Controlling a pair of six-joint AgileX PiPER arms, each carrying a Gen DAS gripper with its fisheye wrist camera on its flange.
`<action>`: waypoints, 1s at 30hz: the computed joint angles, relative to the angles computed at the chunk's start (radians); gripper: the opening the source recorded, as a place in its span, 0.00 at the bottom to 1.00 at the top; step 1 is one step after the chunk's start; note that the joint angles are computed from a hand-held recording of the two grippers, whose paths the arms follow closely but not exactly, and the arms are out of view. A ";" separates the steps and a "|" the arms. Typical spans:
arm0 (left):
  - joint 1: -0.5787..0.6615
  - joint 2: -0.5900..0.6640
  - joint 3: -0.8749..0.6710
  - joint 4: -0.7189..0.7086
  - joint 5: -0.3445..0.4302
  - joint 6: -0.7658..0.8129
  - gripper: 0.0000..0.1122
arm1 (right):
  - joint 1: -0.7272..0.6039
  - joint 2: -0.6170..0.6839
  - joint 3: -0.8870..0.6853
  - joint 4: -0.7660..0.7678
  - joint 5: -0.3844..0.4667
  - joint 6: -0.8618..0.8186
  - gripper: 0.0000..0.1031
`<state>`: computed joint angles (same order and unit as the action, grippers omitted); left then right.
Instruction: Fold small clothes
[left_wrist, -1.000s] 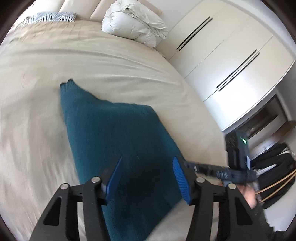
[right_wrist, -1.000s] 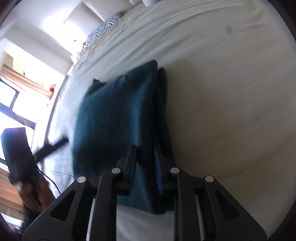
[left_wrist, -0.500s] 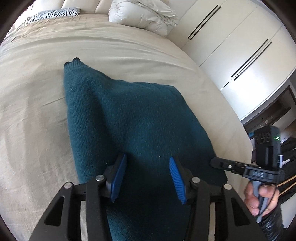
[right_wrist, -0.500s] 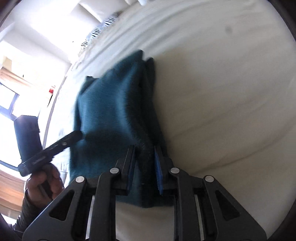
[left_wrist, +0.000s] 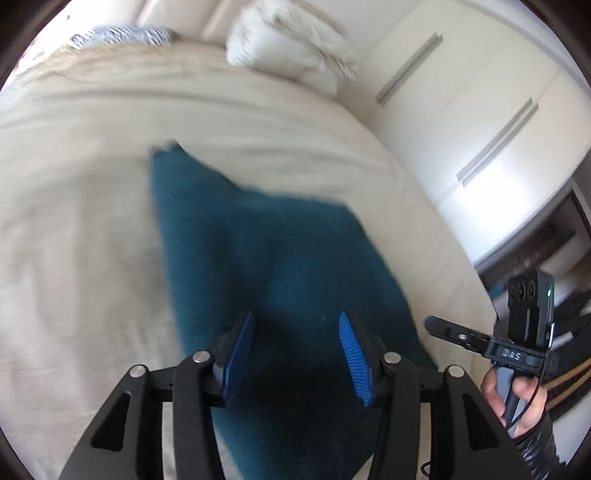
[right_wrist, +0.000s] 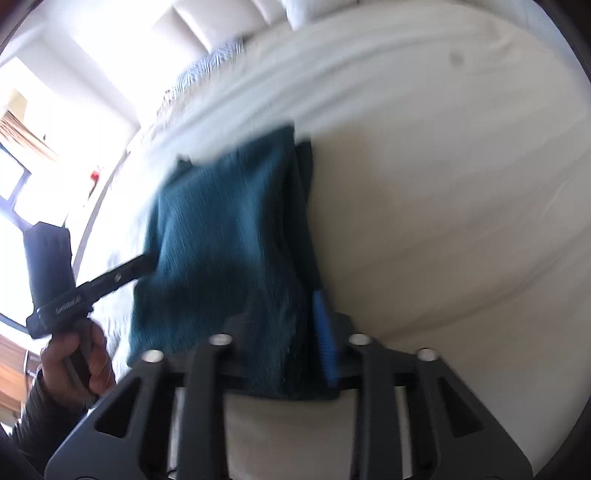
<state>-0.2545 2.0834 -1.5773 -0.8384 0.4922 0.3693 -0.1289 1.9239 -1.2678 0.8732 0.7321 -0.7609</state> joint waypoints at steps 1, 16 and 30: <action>0.007 -0.023 0.031 -0.041 -0.032 0.035 0.59 | -0.012 -0.007 -0.002 0.015 -0.007 -0.011 0.59; 0.073 0.110 -0.006 -0.119 0.105 -0.033 0.69 | 0.025 0.319 -0.412 -0.052 0.171 0.206 0.75; -0.038 0.143 -0.238 0.395 0.223 -0.475 0.35 | 0.276 0.228 -0.386 -0.549 -0.032 0.518 0.22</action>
<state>-0.2929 2.2259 -1.8156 -0.4438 0.7150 -0.1054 0.1474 2.1521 -1.6538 0.3245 0.7002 -0.2432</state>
